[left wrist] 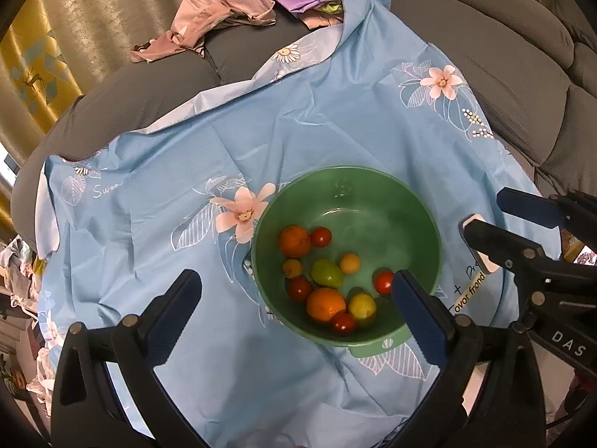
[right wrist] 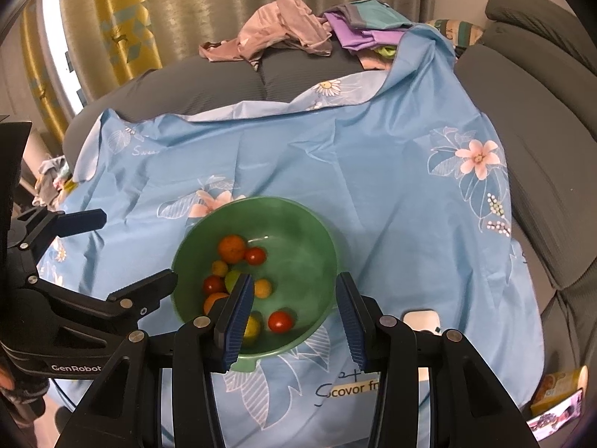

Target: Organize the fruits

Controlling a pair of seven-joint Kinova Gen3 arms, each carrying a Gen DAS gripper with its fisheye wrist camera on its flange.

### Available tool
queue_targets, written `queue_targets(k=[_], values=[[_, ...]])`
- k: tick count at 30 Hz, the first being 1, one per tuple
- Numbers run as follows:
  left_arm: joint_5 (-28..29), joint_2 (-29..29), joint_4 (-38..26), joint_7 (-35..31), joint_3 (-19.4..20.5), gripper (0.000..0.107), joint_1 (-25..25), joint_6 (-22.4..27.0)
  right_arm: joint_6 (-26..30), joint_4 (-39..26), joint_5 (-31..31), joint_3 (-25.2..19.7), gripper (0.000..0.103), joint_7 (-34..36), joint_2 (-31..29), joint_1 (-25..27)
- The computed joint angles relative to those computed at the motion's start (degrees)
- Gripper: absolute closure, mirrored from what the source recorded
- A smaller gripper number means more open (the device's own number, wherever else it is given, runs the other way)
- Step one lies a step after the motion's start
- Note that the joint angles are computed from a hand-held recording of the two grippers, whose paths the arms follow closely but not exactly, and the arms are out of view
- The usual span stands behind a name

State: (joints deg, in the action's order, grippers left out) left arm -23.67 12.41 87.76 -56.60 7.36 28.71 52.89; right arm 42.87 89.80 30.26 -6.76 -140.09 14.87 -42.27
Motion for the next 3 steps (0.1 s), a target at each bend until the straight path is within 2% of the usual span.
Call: queue_targets(k=[3], values=[[-0.06,0.23,-0.11,0.18,-0.01,0.005,0.14,-0.03,0.11,0.18,0.59,0.12,0.058,-0.47,-0.14,-0.24]])
